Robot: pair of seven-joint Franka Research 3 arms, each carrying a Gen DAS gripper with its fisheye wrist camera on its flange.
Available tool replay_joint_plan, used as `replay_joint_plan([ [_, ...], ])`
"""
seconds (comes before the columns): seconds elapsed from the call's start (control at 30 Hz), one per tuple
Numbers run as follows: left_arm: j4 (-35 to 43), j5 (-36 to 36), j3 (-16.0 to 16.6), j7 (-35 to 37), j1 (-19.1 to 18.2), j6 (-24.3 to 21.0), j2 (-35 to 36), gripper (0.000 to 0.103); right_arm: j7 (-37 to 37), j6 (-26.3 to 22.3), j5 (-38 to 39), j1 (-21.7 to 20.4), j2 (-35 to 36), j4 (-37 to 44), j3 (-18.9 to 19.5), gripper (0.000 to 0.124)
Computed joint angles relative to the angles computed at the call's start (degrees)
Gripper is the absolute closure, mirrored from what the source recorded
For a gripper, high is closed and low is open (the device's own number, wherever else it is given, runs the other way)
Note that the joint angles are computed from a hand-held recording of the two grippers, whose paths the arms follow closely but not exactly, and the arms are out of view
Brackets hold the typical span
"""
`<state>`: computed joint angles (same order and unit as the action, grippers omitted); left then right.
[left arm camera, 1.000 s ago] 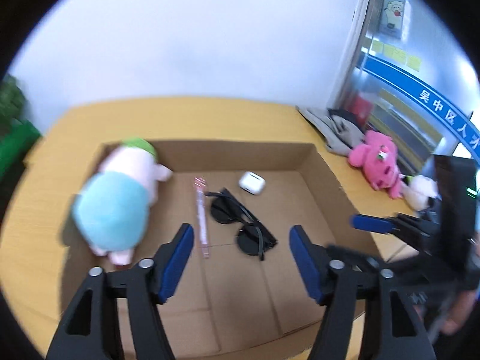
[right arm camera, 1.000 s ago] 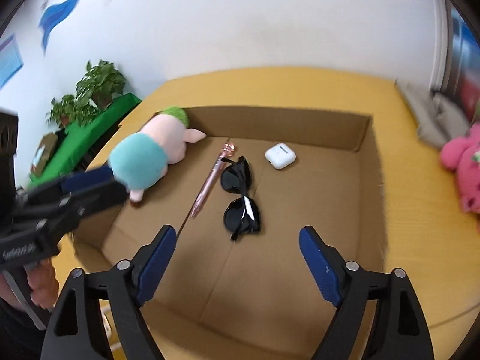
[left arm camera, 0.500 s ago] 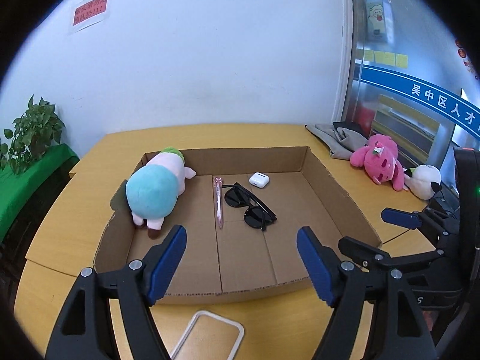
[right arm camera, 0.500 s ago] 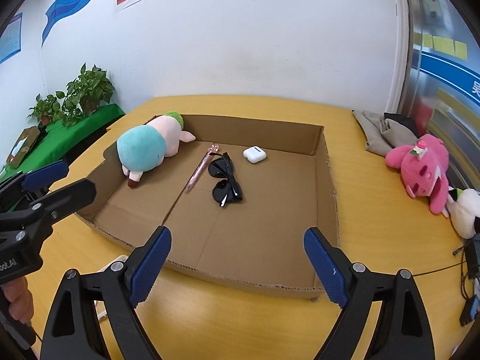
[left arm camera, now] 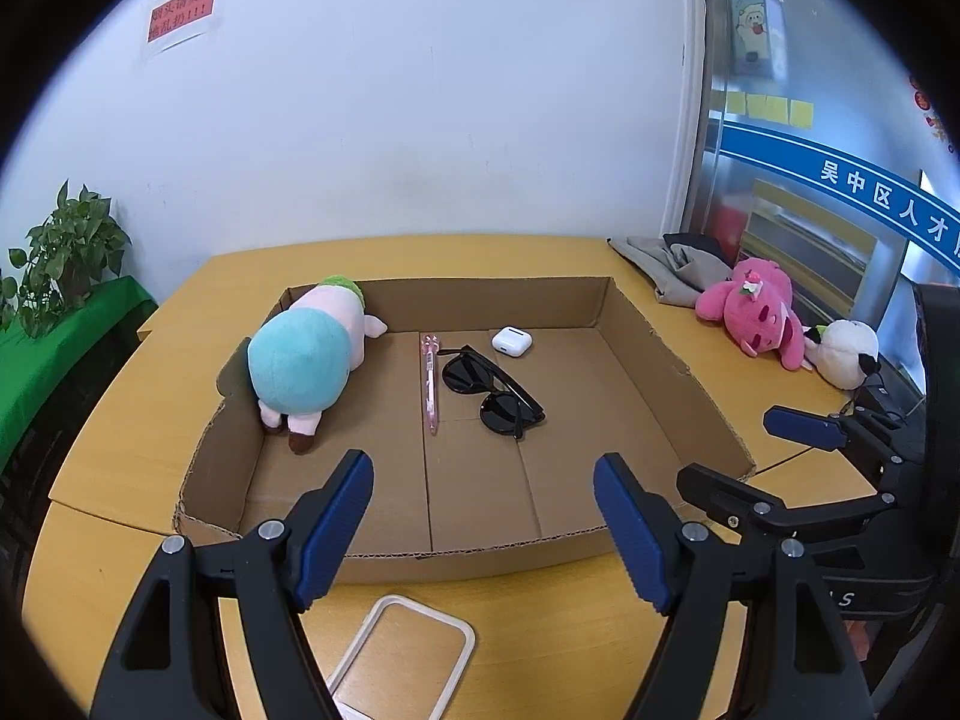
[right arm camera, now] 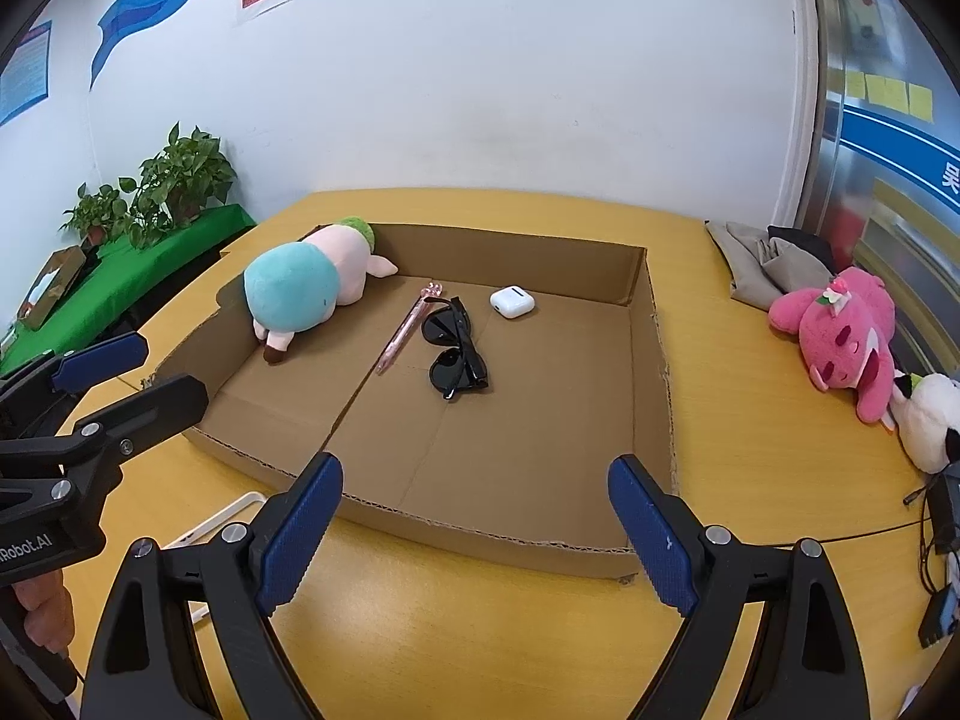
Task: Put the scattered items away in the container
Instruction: 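Withdraw both grippers from the box toward the white phone case, then close the left gripper on the rim of the white phone case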
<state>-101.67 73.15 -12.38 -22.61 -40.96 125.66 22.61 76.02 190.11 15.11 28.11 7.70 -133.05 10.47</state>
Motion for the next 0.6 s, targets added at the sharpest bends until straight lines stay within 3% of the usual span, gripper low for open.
replay_joint_plan([
  [0.37,-2.4,-0.4,0.1,-1.0,1.0,3.0,-0.6,0.027,0.3,-1.0,0.0,-0.6,1.5,1.1,0.1,0.031],
  [0.53,-9.2,-2.1,-1.0,-3.1,2.3,5.2,-3.5,0.027,-0.8,-2.6,-0.8,-8.7,3.5,1.6,8.5,0.031],
  [0.6,-12.0,-2.9,-1.6,-3.8,3.1,6.6,-4.6,0.027,-3.2,-3.8,-0.5,-16.6,5.3,2.3,17.1,0.031],
])
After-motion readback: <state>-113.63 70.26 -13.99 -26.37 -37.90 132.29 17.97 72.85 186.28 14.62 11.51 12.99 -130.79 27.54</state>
